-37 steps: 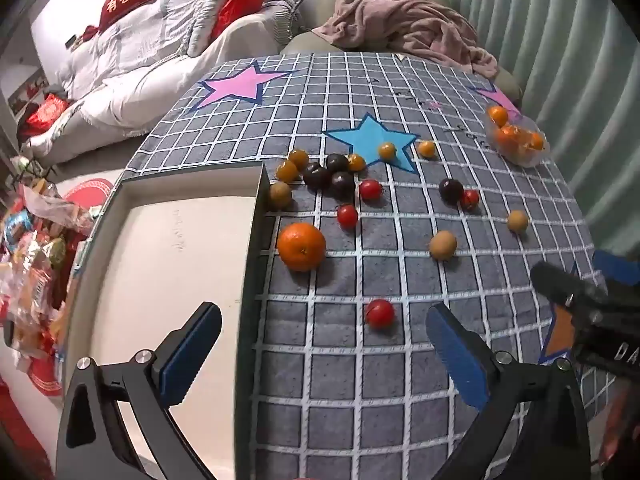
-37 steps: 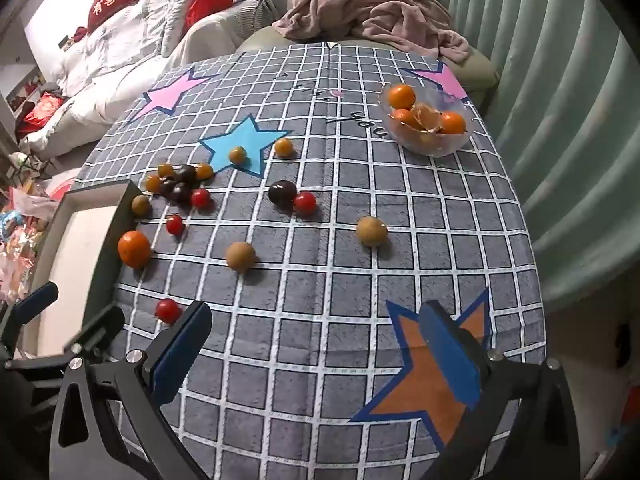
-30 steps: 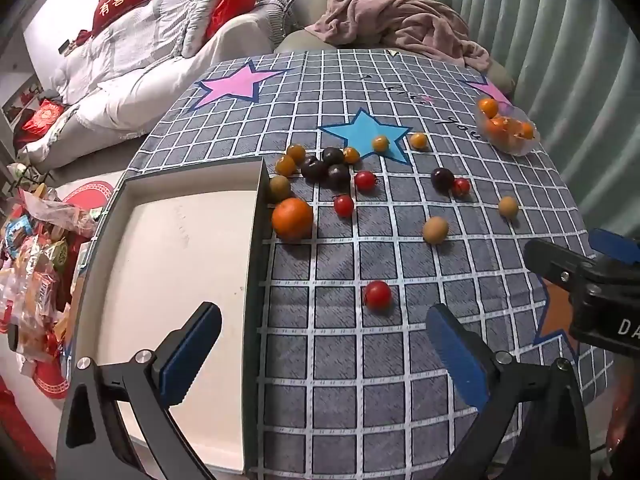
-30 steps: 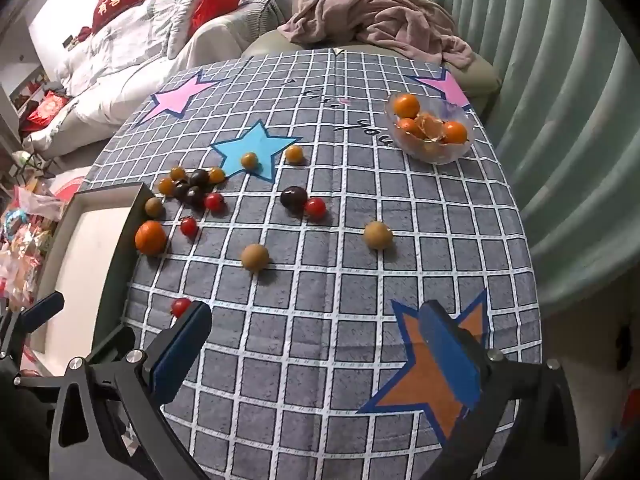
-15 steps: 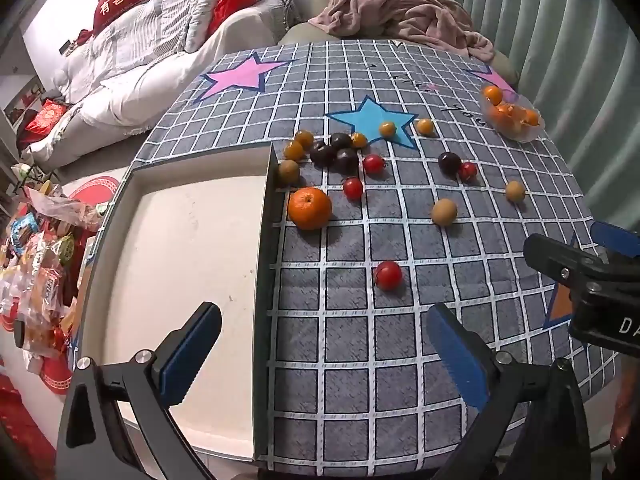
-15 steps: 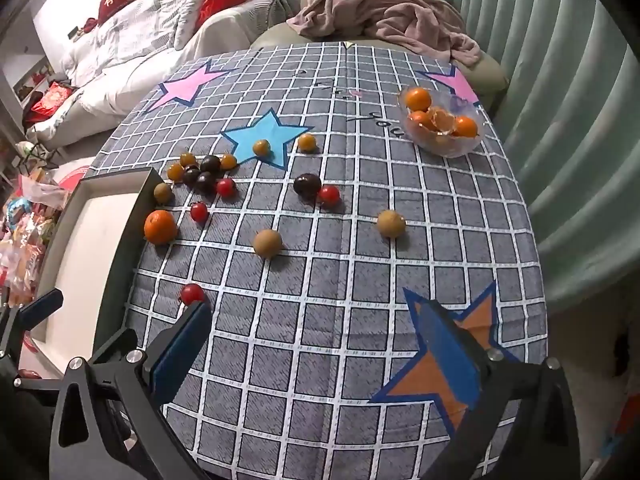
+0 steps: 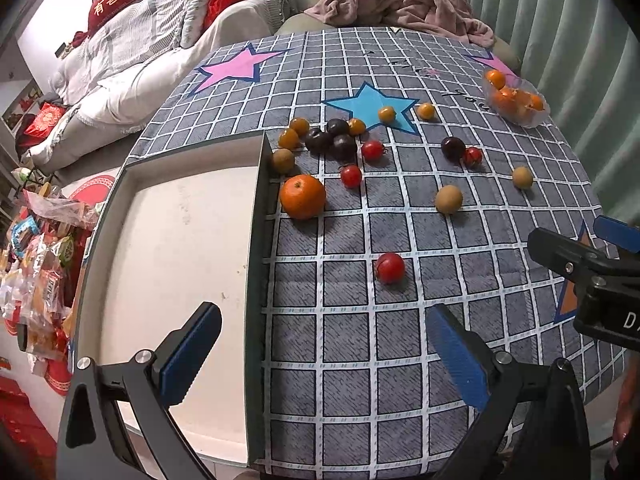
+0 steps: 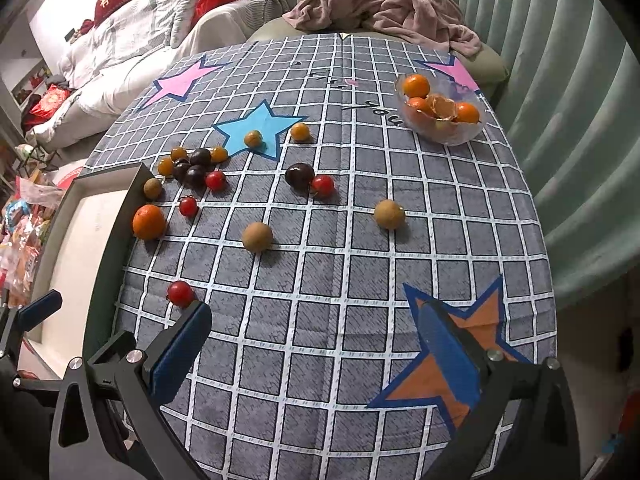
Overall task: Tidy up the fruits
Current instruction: 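Move both tools toward the scattered fruit on the tablecloth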
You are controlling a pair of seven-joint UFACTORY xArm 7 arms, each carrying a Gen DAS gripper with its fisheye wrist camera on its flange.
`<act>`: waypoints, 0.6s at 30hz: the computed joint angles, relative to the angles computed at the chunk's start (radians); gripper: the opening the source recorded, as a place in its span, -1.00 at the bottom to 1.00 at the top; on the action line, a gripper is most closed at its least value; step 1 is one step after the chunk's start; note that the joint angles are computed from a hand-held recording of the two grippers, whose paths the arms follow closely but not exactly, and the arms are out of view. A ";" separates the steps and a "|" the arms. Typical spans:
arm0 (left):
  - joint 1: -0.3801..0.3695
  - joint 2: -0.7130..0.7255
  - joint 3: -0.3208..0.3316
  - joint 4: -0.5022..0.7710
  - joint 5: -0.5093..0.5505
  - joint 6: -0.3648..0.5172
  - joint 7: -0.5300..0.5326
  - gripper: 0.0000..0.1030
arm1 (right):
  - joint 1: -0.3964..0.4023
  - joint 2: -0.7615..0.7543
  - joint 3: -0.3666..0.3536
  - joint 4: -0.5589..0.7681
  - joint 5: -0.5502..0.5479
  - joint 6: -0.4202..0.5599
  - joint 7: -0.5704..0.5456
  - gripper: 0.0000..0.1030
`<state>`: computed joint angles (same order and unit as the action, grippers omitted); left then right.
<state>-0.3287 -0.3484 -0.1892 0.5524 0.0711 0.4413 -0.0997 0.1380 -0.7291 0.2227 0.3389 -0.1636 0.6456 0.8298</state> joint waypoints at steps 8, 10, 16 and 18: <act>0.004 0.035 -0.005 0.010 0.013 0.007 -0.013 1.00 | 0.006 0.004 -0.017 -0.030 0.015 -0.028 -0.012 1.00; 0.005 0.039 -0.008 0.010 0.020 0.004 -0.019 1.00 | 0.003 0.004 -0.018 -0.035 0.018 -0.034 -0.012 1.00; 0.005 0.049 -0.010 0.012 0.033 0.005 -0.028 1.00 | -0.004 0.007 -0.024 -0.044 0.024 -0.048 -0.019 1.00; 0.005 0.052 -0.009 0.013 0.035 0.007 -0.030 1.00 | -0.005 0.007 -0.022 -0.045 0.024 -0.048 -0.018 1.00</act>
